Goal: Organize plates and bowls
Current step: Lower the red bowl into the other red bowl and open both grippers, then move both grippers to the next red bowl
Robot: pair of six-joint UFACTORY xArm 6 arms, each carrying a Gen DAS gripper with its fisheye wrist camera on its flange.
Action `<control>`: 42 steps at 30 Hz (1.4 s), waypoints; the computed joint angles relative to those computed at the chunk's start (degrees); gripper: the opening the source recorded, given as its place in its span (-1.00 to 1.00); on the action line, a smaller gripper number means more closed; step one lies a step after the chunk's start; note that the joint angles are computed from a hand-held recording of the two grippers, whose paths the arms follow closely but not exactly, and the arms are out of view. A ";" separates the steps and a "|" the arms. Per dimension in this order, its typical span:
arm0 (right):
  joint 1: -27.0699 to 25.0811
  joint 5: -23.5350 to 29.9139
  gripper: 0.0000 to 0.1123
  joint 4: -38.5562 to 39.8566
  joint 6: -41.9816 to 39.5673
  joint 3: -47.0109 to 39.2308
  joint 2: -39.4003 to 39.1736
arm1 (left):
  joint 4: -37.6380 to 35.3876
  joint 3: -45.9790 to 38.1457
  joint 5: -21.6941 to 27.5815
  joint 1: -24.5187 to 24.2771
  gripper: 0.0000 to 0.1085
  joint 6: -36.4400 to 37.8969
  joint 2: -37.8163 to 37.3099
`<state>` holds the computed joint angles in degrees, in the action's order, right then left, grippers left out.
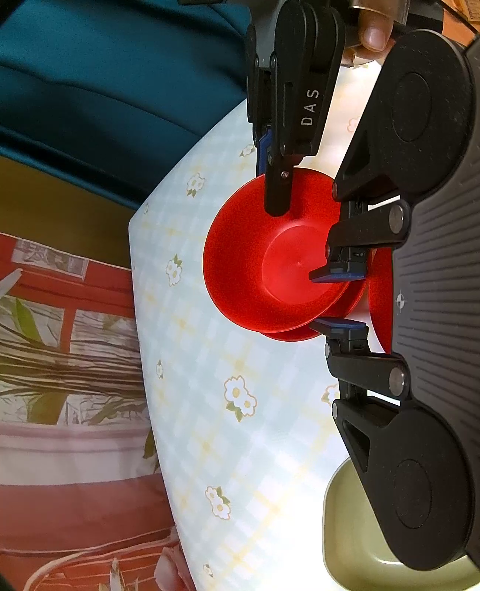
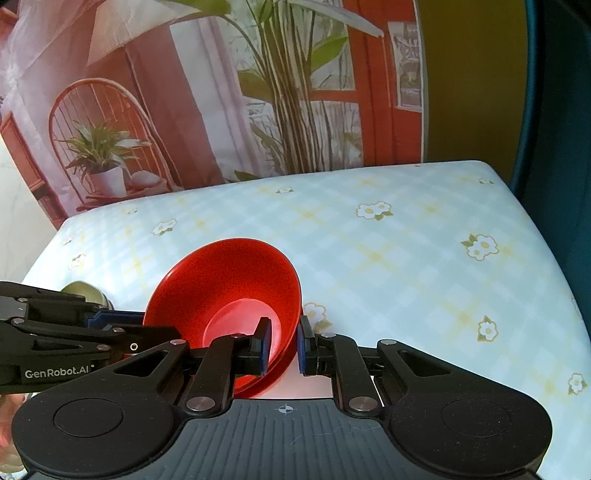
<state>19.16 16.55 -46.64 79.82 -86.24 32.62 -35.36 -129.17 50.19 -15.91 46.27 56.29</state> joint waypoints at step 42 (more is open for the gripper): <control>2.48 3.59 -0.61 -10.27 9.89 2.19 -3.88 | -4.50 14.47 -5.68 2.42 -0.32 5.59 -10.40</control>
<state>21.64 20.14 -56.91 89.72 -84.05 28.74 -39.87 -114.70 44.51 -13.49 51.85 45.89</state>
